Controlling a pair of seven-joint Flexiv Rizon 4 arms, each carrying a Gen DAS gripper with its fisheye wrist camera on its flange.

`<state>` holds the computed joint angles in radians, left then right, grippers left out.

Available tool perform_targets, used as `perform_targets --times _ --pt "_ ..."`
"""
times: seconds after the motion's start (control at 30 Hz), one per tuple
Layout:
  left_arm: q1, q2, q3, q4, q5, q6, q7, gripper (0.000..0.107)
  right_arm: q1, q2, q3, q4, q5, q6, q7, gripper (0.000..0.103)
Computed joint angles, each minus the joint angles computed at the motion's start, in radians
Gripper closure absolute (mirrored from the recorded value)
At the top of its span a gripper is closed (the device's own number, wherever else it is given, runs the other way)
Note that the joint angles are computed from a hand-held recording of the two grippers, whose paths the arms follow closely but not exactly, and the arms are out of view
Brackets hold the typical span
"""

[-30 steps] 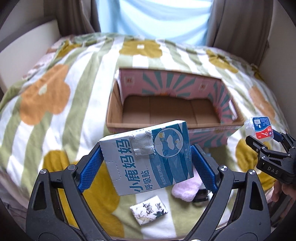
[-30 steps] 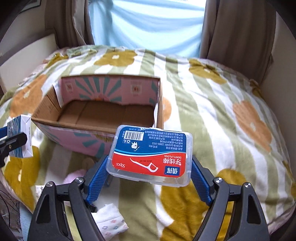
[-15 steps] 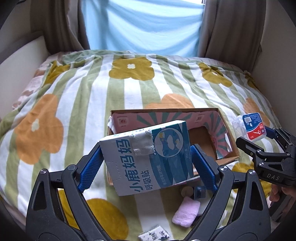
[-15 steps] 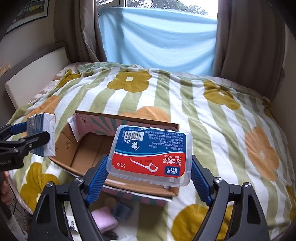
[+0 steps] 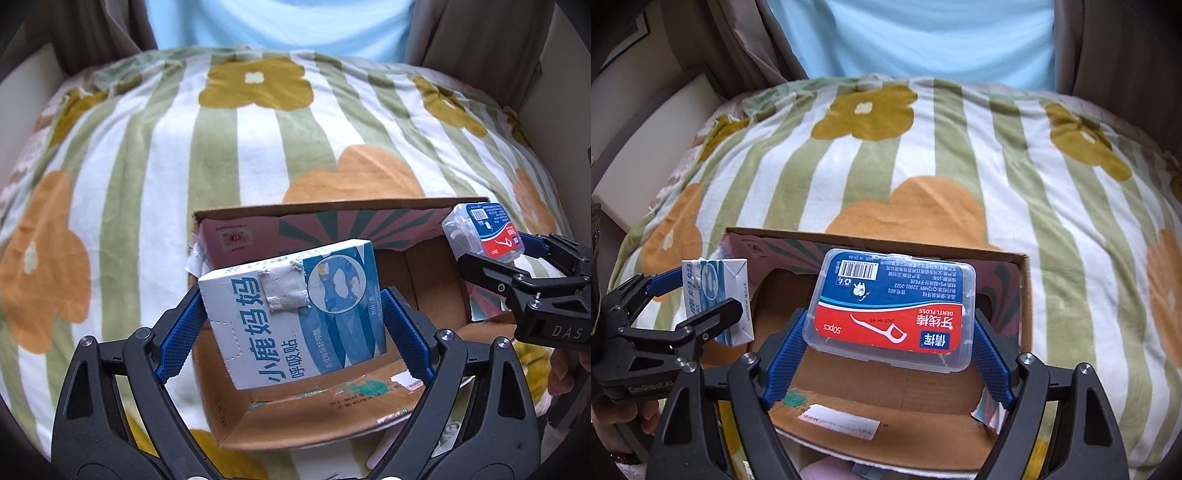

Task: Organize objects
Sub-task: 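Lower both held boxes into the cardboard box and open both tools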

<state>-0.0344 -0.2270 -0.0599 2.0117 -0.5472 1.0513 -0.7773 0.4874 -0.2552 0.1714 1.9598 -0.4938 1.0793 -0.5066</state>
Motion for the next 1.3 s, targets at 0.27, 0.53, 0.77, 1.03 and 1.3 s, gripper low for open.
perform_targets --times 0.27,0.53,0.77,1.03,1.3 --pt "0.011 -0.069 0.001 -0.060 0.072 -0.037 -0.056 0.016 -0.007 -0.047 0.011 -0.038 0.070 -0.025 -0.072 0.023" --pt "0.008 -0.060 -0.002 -0.073 0.094 -0.040 -0.048 0.015 0.001 -0.051 -0.004 -0.064 0.077 -0.074 -0.075 0.022" --pt "0.009 -0.045 0.005 -0.061 0.102 -0.011 -0.064 0.004 -0.049 -0.047 0.046 -0.078 0.259 -0.089 -0.137 0.000" --pt "0.018 -0.016 0.006 -0.030 0.069 0.003 -0.042 0.004 -0.006 -0.014 0.002 -0.018 0.109 -0.072 -0.062 0.000" --pt "0.019 0.025 0.011 -0.001 0.028 0.013 -0.015 0.004 -0.001 0.002 0.013 -0.025 0.081 -0.104 -0.055 0.000"
